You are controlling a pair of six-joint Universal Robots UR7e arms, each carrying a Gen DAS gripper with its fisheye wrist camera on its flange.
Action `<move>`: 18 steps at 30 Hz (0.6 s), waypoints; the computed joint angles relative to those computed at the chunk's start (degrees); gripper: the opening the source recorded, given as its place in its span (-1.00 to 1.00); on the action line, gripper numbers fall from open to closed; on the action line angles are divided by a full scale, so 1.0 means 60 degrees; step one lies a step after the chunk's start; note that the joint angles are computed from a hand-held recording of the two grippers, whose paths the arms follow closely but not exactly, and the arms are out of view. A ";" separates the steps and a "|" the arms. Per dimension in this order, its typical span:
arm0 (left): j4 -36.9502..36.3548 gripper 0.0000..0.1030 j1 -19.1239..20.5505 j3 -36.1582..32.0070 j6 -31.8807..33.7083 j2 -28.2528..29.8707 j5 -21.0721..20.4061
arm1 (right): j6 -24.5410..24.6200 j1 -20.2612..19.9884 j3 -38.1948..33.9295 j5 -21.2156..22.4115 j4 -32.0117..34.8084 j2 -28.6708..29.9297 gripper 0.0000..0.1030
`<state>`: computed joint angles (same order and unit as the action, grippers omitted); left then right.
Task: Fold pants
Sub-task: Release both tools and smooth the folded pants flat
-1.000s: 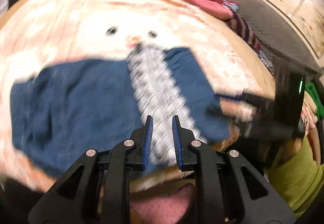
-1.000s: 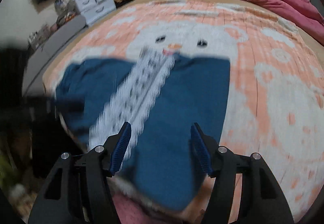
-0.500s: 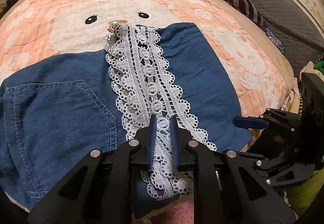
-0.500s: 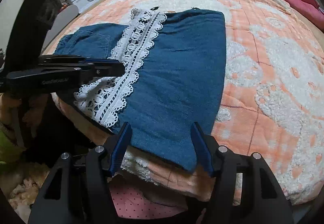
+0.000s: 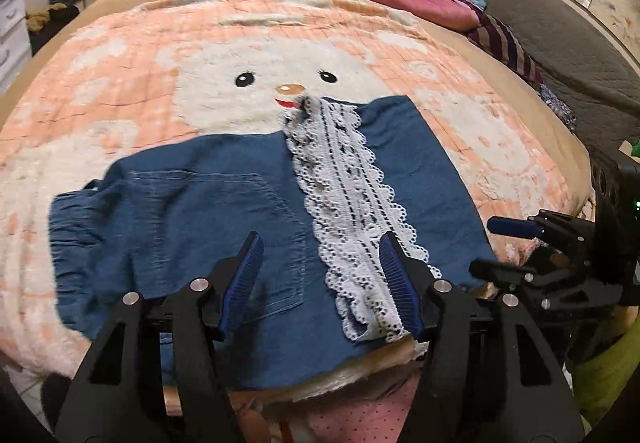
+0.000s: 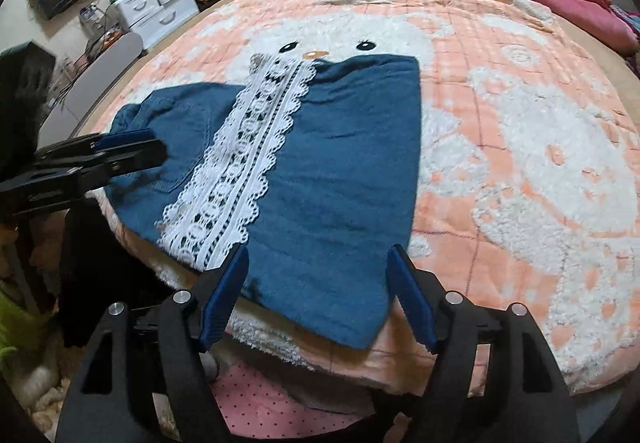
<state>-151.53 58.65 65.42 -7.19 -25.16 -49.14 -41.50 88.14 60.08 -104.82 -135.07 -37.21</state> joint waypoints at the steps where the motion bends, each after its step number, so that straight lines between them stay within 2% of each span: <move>1: -0.0021 0.09 -0.0011 0.0055 -0.0016 -0.0051 0.0061 | 0.0036 0.0014 -0.0005 -0.0048 -0.0097 0.0008 0.46; 9: -0.0438 0.39 -0.0066 0.0428 0.0029 -0.0351 0.0360 | 0.0120 0.0092 0.0021 -0.0470 -0.1064 0.0073 0.82; 14: -0.0569 0.69 -0.0134 0.0604 0.0080 -0.0472 0.0676 | 0.0173 0.0113 0.0020 -0.0443 -0.1291 0.0065 0.86; 18: -0.0697 0.82 -0.0157 0.0748 0.0068 -0.0583 0.0918 | 0.0126 0.0179 0.0004 -0.0436 -0.1428 0.0086 0.90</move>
